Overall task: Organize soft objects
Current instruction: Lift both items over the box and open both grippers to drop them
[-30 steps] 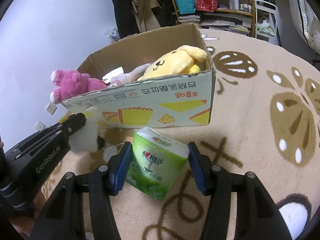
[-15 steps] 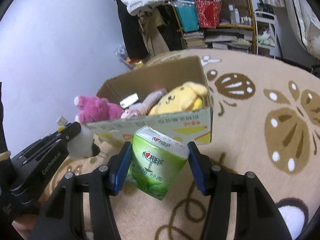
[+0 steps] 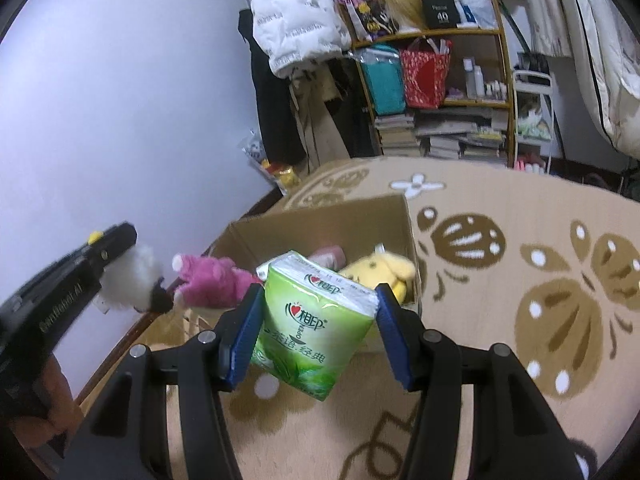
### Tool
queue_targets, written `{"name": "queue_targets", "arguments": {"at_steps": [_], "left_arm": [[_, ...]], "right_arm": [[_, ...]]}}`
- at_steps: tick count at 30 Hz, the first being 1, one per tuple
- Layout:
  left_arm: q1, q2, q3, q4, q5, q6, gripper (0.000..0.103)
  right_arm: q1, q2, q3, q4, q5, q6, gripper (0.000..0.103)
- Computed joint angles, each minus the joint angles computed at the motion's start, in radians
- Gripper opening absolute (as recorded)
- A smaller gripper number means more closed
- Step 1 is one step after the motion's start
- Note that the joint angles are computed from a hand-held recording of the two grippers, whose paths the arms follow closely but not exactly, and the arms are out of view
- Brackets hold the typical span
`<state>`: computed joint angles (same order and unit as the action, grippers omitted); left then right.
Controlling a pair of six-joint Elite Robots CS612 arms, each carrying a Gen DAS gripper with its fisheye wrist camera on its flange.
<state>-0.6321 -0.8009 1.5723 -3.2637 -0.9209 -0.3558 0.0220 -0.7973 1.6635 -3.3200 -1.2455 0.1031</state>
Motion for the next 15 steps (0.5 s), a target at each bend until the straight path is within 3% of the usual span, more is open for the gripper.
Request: {"name": "queue_targets", "arguments": {"at_steps": [4,10,15], "left_arm": [[0.003,0.024,-0.047,-0.059,0.01,0.073,0.009],[0.009,0.059,-0.123,-0.064,0.005,0.172,0.009],[0.026,0.077,-0.168,-0.031,-0.025,0.133,0.009]], "right_arm": [[0.007,0.001,-0.014,-0.03,-0.02,-0.019,0.059],[0.009,0.007,-0.038,-0.074,-0.027,-0.036,0.059],[0.009,0.024,-0.062,-0.092,-0.033,-0.049,0.059]]}}
